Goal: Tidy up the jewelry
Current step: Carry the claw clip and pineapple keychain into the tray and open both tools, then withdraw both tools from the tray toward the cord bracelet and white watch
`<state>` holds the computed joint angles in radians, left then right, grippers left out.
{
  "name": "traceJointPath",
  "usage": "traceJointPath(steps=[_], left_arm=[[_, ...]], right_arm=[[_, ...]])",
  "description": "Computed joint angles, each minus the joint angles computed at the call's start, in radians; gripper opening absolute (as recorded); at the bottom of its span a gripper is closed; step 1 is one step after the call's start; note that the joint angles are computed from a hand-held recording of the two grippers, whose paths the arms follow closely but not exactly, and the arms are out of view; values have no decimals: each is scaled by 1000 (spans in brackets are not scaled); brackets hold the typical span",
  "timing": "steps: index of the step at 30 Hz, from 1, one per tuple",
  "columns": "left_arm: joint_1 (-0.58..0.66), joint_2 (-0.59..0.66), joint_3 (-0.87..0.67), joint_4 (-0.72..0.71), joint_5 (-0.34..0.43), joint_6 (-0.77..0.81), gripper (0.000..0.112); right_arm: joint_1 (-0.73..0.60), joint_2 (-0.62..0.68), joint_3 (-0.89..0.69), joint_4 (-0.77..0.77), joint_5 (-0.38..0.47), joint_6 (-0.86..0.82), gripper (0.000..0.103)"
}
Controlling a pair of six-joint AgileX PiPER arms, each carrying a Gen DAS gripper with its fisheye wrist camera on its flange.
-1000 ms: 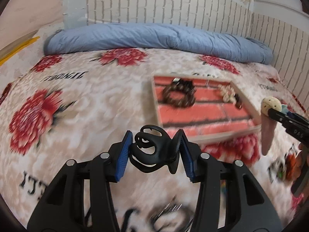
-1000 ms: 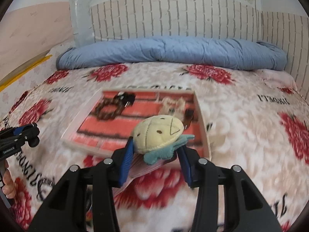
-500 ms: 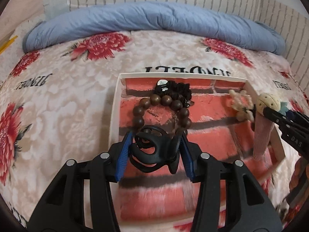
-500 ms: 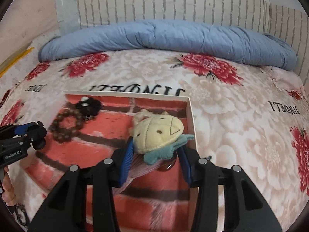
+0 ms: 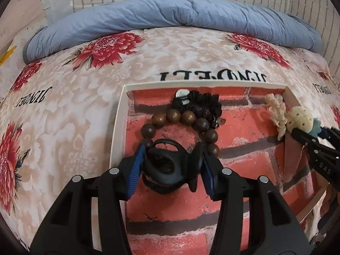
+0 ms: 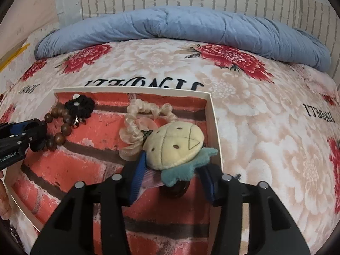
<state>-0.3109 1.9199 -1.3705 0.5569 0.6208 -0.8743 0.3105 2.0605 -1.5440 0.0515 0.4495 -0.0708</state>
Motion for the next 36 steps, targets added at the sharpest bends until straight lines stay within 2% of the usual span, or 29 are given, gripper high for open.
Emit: traceJointPath(steps=[4, 6, 8, 13, 16, 19, 23, 29, 30, 33, 36], left_arm=[[-18, -16, 30, 47, 9, -54, 63], [-28, -60, 74, 53, -14, -63, 68], [-54, -115, 126, 100, -25, -115, 81], [-145, -278, 265, 252, 17, -281, 94], [-203, -376, 346, 311, 58, -351, 95], [-284, -493, 441, 368, 139, -447, 98], [-361, -622, 536, 374, 210, -522, 98], [-563, -713, 631, 420, 410, -680, 98], [-605, -723, 652, 426, 441, -720, 98], [-699, -749, 710, 422, 483, -815, 98], [-798, -735, 761, 415, 538, -928, 98]], right_arm=[[-15, -51, 44, 60, 11, -44, 67], [-26, -94, 83, 96, 5, -81, 71], [-36, -145, 124, 128, 2, -114, 76], [-74, -302, 256, 233, -6, -223, 81], [-97, -404, 350, 244, -17, -240, 83], [-127, -510, 441, 246, -5, -264, 84], [-186, -658, 545, 278, 23, -323, 84], [-262, -830, 686, 377, 58, -386, 88], [-268, -869, 733, 409, 51, -408, 88], [-229, -957, 850, 359, -14, -325, 88], [-226, -1012, 959, 435, -64, -331, 88]])
